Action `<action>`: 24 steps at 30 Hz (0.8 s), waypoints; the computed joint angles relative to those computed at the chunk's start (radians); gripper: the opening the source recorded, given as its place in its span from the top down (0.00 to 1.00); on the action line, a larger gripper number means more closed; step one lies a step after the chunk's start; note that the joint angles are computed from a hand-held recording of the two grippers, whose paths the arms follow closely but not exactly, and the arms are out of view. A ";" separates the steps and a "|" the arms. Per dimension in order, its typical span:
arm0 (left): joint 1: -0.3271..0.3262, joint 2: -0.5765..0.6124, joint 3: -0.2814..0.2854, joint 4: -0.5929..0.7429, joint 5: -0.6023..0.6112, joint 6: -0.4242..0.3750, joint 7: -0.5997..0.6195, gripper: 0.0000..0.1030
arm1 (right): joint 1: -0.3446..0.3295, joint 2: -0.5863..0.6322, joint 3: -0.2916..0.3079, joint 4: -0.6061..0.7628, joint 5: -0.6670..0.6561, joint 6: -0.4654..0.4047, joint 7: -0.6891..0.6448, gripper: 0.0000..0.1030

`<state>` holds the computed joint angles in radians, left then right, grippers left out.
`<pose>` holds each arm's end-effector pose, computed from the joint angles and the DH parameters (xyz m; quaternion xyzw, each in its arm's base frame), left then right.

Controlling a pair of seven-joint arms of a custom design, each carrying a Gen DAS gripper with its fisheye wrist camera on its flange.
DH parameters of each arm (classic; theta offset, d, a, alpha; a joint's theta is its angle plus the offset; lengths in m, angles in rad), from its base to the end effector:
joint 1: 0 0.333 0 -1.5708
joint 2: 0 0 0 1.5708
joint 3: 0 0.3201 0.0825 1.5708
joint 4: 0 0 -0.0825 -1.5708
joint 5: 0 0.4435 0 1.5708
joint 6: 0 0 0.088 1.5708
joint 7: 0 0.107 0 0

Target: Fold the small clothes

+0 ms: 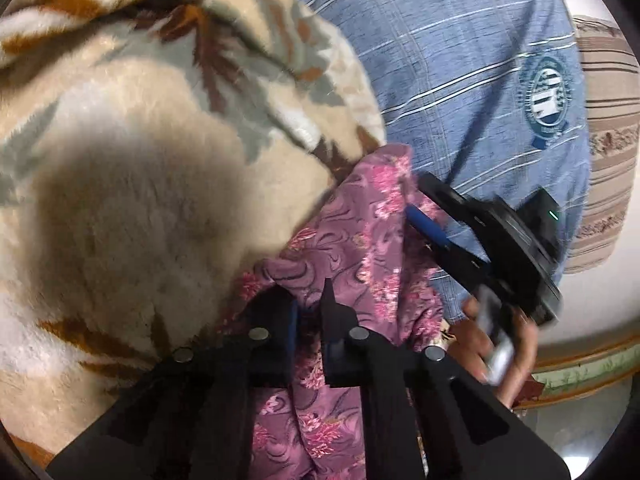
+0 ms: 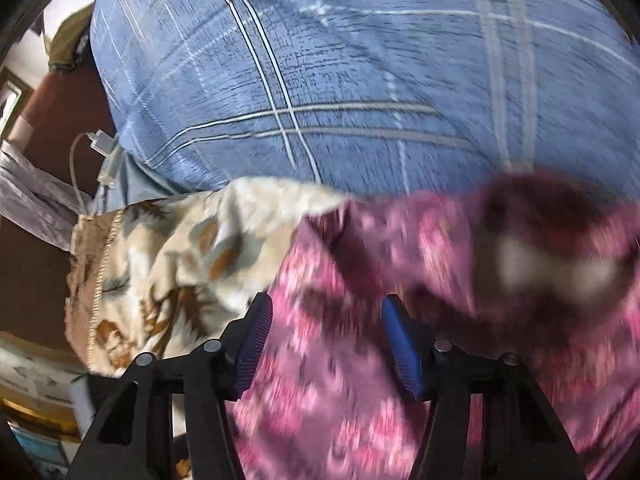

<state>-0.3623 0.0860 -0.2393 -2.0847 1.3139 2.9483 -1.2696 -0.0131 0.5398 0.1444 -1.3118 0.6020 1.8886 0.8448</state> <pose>0.4864 -0.4086 0.4103 0.8613 -0.2371 0.4465 0.0512 0.7707 0.1205 0.4368 -0.8495 0.4201 0.1318 0.2906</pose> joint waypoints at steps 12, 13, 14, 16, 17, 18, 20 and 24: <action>0.016 -0.133 -0.048 -0.090 -0.038 -0.175 0.042 0.96 | 0.056 0.026 0.018 0.035 0.043 0.142 0.038 0.98; 0.025 -0.116 -0.042 -0.091 -0.064 -0.147 0.041 0.96 | 0.086 0.055 0.003 0.061 -0.024 0.131 0.060 0.98; 0.034 -0.088 -0.031 -0.091 -0.129 -0.087 0.089 0.95 | 0.103 0.070 -0.005 0.076 -0.068 0.121 0.081 0.97; 0.042 -0.060 -0.022 -0.096 -0.185 -0.023 0.114 0.95 | 0.088 0.042 0.000 0.038 -0.077 0.116 0.108 0.91; 0.041 -0.064 -0.019 -0.097 -0.149 -0.023 0.074 0.95 | 0.042 -0.004 0.023 -0.014 -0.009 0.101 0.089 0.90; 0.041 -0.072 -0.019 -0.100 -0.163 -0.030 0.095 0.94 | 0.003 -0.047 0.036 -0.060 0.053 0.083 0.051 0.86; 0.031 -0.115 -0.033 -0.103 -0.186 -0.112 0.150 0.86 | -0.074 -0.197 0.031 -0.214 0.191 0.061 -0.059 0.48; -0.005 -0.158 -0.075 -0.064 -0.316 -0.318 0.377 0.38 | -0.179 -0.496 -0.061 -0.517 0.366 0.037 -0.249 0.33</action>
